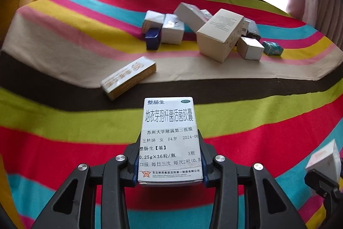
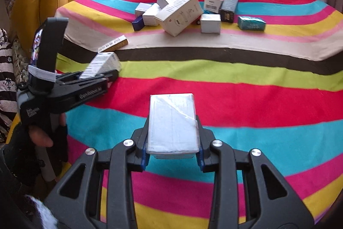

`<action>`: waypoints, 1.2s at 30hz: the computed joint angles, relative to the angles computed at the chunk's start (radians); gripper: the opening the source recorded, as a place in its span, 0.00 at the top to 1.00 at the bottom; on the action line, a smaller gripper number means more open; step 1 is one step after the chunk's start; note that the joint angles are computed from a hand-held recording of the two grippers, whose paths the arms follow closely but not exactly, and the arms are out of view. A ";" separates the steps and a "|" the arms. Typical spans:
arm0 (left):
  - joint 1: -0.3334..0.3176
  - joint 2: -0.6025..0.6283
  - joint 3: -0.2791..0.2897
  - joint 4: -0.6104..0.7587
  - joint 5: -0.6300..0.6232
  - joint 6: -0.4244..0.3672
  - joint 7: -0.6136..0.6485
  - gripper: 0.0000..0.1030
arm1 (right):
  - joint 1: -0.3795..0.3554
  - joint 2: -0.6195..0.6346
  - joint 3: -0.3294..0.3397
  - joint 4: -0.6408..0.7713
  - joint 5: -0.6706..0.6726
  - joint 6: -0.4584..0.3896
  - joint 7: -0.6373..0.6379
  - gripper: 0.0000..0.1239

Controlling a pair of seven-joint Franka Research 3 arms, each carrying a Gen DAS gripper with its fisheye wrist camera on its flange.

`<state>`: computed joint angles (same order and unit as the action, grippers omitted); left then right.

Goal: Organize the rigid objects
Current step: 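Carry both held boxes toward the white storage box beside the table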

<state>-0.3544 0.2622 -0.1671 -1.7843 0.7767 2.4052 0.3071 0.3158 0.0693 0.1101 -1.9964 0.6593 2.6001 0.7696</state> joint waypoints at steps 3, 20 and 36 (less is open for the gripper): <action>-0.011 -0.044 -0.016 -0.046 -0.024 0.009 -0.048 0.60 | -0.004 -0.029 -0.006 -0.036 -0.001 0.011 -0.010 0.69; -0.153 -0.061 -0.107 -0.003 0.033 -0.113 0.020 0.60 | -0.051 -0.235 -0.100 -0.196 0.114 -0.131 -0.096 0.69; -0.293 0.054 -0.120 0.210 0.079 -0.138 0.255 0.60 | -0.164 -0.375 -0.198 -0.315 0.099 -0.136 -0.108 0.69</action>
